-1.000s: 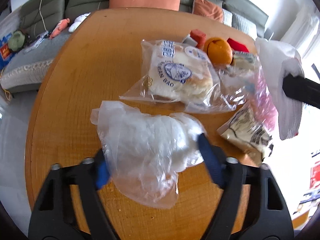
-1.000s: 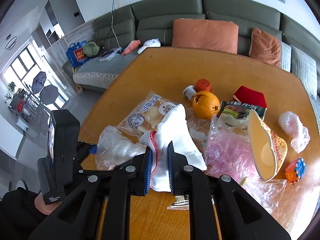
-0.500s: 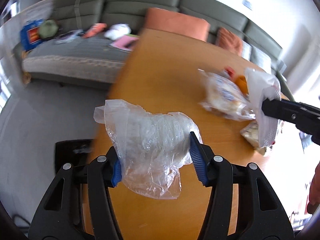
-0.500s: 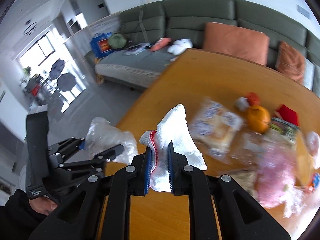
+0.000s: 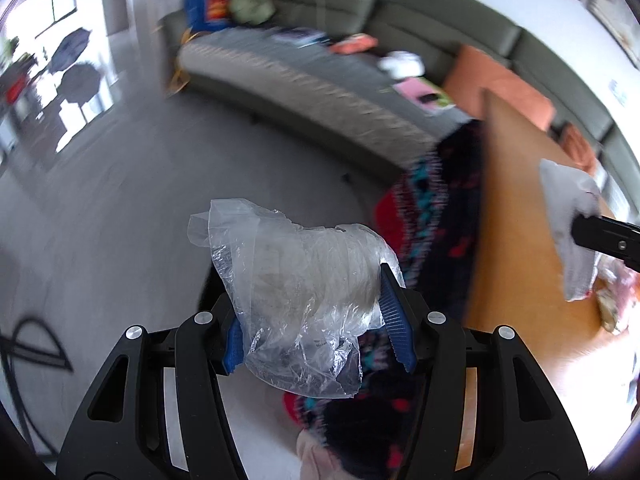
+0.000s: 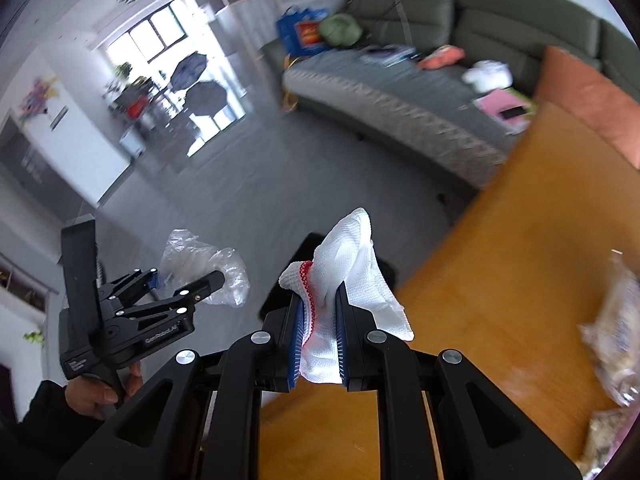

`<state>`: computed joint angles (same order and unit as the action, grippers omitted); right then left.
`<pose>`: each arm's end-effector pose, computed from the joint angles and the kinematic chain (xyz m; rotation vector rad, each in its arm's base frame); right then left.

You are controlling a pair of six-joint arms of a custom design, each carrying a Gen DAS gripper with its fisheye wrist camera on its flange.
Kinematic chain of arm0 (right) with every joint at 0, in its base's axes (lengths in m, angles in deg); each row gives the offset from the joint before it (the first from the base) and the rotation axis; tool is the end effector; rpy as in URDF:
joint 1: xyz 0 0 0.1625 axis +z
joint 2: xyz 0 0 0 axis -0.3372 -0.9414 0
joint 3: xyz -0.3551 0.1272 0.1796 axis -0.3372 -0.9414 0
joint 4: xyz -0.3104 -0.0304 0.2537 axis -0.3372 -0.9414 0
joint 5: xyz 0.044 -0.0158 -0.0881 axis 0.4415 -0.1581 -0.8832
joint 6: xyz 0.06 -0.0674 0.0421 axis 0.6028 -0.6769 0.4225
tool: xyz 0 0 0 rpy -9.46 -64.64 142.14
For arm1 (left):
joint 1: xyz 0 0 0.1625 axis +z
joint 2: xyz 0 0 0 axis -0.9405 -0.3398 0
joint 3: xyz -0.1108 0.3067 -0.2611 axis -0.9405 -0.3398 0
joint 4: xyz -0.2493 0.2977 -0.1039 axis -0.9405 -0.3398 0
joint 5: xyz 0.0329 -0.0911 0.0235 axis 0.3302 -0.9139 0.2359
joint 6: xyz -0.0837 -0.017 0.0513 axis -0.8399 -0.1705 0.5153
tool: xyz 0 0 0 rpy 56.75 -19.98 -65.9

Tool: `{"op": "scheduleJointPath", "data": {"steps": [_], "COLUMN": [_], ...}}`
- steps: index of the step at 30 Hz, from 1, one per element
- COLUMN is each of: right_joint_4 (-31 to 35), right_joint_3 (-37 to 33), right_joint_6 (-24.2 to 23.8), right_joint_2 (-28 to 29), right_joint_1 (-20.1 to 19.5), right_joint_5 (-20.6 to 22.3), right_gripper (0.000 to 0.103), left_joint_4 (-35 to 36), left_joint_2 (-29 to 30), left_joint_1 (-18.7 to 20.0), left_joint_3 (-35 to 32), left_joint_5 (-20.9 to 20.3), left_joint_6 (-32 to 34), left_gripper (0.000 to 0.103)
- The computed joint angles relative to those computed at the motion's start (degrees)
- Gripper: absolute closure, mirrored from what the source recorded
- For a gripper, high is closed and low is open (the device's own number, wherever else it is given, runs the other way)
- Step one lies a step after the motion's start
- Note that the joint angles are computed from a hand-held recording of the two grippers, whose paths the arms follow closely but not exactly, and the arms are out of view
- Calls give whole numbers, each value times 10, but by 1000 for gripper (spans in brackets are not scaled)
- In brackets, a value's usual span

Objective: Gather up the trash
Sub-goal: 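Carry the plastic bag and towel to the black bin and release both, then grasp the bread bag with the right tool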

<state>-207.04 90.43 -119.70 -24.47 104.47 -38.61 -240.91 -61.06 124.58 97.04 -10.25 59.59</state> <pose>0.0426 -0.7523 0.2779 0.7216 -2.6619 0.4086 -0.2567 -0.7153 -0.0230 0.1609 2.4037 -0.7274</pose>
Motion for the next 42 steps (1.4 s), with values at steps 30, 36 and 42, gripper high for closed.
{"op": "scheduleJointPath", "data": {"steps": [30,36,42], "right_joint_4": [-19,-49,-116], "right_joint_3": [-73,-47,-59], "right_joint_6": [92,127,164], "right_joint_2": [66,6,-20], "right_joint_1": [17,-16,-48], "right_joint_5": [-22,-35,-107], "right_gripper": [36,36,20], "left_joint_4": [59,78,120], "left_joint_2": [24,80,155], "left_joint_1": [8,-22,-44], "left_joint_3": [-87,-168,-281], "left_joint_5": [-9,-41,-81], "left_joint_6": [68,106,127], "left_gripper": [6,6,6]}}
